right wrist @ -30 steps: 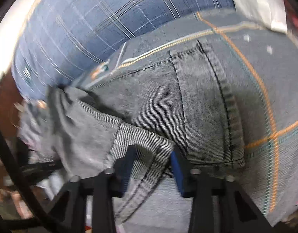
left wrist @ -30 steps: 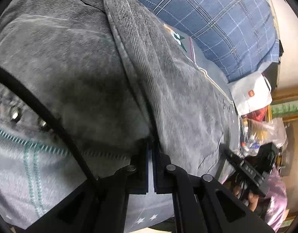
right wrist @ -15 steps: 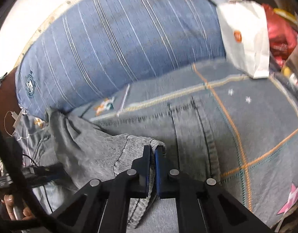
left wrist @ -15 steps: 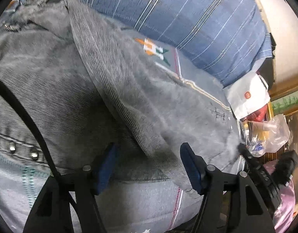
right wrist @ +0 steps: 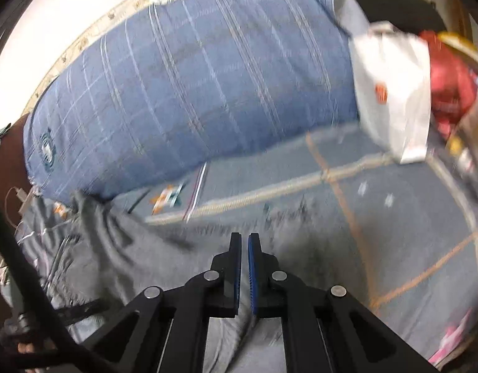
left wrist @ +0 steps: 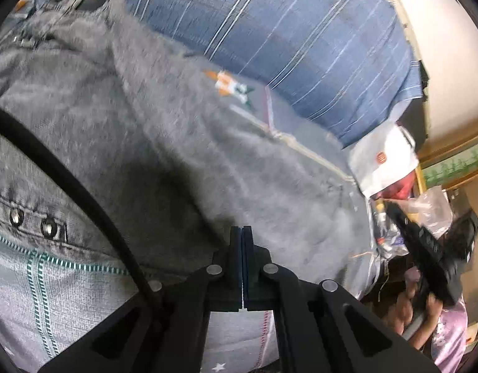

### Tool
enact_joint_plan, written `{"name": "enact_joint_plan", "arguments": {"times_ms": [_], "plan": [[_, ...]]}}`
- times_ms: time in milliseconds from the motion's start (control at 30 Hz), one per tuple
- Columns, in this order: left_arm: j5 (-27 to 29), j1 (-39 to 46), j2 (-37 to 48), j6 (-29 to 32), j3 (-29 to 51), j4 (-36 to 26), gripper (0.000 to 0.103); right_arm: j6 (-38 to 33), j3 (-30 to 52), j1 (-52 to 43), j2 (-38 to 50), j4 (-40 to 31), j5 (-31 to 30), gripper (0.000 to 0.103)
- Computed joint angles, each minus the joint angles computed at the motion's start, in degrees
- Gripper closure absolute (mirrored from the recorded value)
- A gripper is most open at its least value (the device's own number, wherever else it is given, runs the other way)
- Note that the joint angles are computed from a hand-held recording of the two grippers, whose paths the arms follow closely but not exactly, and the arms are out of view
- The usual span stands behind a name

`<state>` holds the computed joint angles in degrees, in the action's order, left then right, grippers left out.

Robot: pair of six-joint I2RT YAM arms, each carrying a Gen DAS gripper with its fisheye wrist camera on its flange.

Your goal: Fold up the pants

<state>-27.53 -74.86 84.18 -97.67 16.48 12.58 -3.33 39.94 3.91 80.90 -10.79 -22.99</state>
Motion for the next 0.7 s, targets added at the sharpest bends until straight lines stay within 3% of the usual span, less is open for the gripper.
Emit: {"name": "enact_joint_plan", "arguments": {"times_ms": [67, 200, 300, 367, 433, 500, 567, 600, 633, 667, 700], "plan": [[0.7, 1.7, 2.0, 1.6, 1.9, -0.4, 0.103, -0.4, 3.7, -0.6, 3.6, -1.1, -1.0, 0.098], [2.9, 3.7, 6.6, 3.4, 1.9, 6.7, 0.103, 1.9, 4.7, -1.4, 14.4, 3.3, -1.7, 0.099], [0.1, 0.4, 6.5, 2.6, 2.7, 4.5, 0.103, 0.3, 4.5, -2.0, 16.0, 3.5, -0.5, 0.099], [0.7, 0.3, 7.6, 4.2, 3.1, 6.6, 0.103, 0.3, 4.3, -3.8, 16.1, 4.0, -2.6, 0.099], [2.9, 1.1, 8.7, 6.4, 5.1, 4.4, 0.103, 1.1, 5.2, -5.0, 17.6, 3.8, -3.7, 0.099], [4.2, 2.0, 9.8, 6.6, 6.4, 2.6, 0.090, 1.4, 7.6, -5.9, 20.8, 1.6, -7.5, 0.095], [5.2, 2.6, 10.3, 5.3, 5.9, 3.8, 0.044, -1.0, 9.8, -6.1, 23.1, -2.4, -11.7, 0.092], [4.9, 2.6, 10.7, 4.2, 5.2, 5.8, 0.043, -2.7, 10.5, -5.4, 23.9, -4.7, -11.6, 0.089], [4.8, 2.5, 11.1, 4.2, 4.8, 7.9, 0.043, -3.9, 10.7, -5.0, 24.4, -5.9, -11.6, 0.078], [5.7, 2.7, 11.5, 5.0, 5.2, 8.3, 0.043, -5.1, 10.8, -4.7, 24.9, -7.1, -11.9, 0.059], [6.6, 2.9, 12.1, 5.3, 5.9, 8.5, 0.043, -5.8, 10.7, -4.6, 25.2, -7.8, -12.1, 0.047]]}}
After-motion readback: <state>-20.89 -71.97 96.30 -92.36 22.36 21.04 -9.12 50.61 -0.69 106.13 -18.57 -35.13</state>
